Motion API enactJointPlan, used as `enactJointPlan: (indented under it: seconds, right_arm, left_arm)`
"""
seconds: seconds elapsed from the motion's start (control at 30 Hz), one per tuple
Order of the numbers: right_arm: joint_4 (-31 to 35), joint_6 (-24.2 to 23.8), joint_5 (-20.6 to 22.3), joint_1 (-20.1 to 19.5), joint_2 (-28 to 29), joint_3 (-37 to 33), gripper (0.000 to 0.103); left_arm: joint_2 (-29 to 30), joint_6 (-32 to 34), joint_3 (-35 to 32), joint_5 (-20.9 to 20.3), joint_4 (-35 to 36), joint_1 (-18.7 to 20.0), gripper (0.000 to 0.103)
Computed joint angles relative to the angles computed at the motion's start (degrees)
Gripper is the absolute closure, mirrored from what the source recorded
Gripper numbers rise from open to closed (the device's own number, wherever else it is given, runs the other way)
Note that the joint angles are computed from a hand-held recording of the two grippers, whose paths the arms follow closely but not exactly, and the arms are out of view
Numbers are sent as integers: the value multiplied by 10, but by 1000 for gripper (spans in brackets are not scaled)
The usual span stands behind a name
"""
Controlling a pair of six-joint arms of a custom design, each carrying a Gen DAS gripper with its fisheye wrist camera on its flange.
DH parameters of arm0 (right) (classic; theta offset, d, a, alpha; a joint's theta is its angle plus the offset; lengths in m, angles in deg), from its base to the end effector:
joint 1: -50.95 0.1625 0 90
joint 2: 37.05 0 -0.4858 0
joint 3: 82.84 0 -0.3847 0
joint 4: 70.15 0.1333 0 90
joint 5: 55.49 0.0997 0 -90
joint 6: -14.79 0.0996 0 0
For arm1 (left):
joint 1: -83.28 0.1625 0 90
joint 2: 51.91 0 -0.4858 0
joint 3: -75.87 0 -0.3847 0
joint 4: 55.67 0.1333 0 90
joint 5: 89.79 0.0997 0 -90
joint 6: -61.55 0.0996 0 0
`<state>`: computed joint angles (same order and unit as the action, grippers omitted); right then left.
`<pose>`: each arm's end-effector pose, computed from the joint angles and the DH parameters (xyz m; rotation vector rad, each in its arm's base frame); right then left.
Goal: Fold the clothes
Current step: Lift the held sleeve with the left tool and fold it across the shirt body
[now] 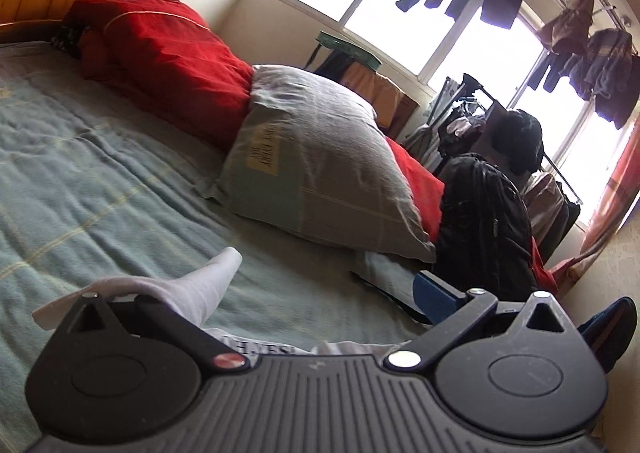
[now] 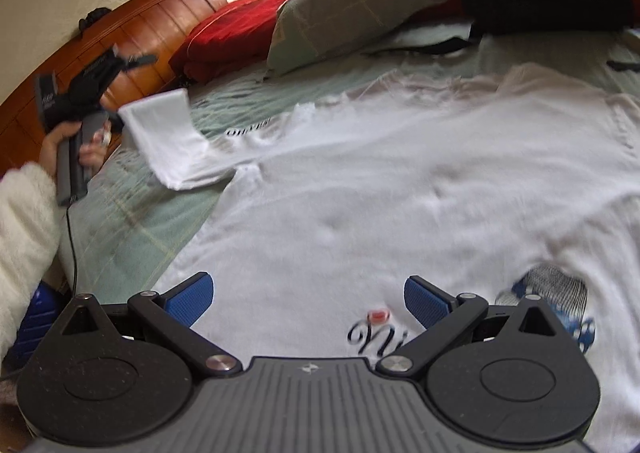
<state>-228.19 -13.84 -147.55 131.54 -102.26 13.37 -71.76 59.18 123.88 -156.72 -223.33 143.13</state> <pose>0.0179 -0.6851 0.3860 0.4461 -2.7349 0.8613 -0.3184 -0.8912 0.1622 0.4007 2.6763 -1.3463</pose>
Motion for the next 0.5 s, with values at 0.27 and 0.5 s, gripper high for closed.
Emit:
enactJointPlan:
  seconds: [0.27, 0.5]
  right_arm:
    - [15, -21, -2, -7, -22, 16, 0]
    - [17, -22, 3, -18, -38, 27, 0]
  left_arm:
    - [54, -5, -94, 4, 72, -27, 1]
    - [116, -2, -197, -16, 152, -45, 1]
